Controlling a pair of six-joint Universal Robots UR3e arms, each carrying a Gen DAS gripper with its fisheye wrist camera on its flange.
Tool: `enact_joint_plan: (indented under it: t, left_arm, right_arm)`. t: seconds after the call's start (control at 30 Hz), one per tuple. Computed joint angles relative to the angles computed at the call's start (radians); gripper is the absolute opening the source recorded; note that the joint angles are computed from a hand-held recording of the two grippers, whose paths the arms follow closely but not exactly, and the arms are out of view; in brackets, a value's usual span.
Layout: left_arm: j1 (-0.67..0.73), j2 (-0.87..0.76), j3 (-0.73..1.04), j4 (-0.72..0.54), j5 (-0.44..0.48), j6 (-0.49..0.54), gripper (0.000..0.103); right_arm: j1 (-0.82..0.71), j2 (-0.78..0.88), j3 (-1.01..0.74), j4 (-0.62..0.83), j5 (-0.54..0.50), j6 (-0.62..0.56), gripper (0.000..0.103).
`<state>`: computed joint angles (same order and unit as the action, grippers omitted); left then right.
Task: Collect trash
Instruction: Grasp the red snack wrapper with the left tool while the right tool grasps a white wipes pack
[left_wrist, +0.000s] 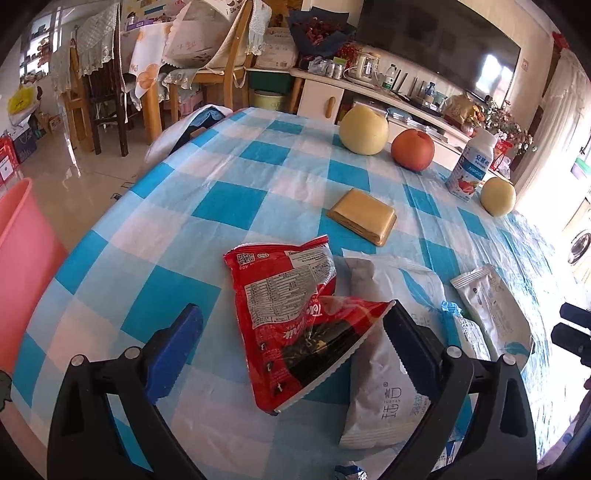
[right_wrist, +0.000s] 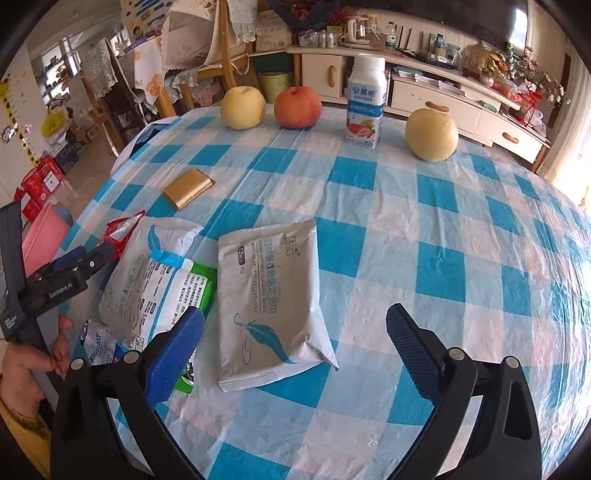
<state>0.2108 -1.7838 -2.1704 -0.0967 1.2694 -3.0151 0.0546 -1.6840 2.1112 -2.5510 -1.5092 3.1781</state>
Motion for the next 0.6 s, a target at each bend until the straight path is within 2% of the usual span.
enact_joint_plan:
  t: [0.3, 0.43, 0.6]
  left_arm:
    - [-0.005, -0.079, 0.056, -0.007, -0.023, -0.025, 0.096]
    - [-0.012, -0.096, 0.064, 0.016, -0.03, -0.026, 0.083]
    - [-0.011, -0.105, 0.072, 0.021, -0.032, -0.033, 0.079]
  right_arm:
    - [0.051, 0.12, -0.024, -0.054, -0.047, -0.007, 0.098]
    - [0.074, 0.169, -0.043, -0.075, -0.051, -0.022, 0.098]
    - [0.125, 0.257, -0.077, -0.108, -0.125, -0.039, 0.098]
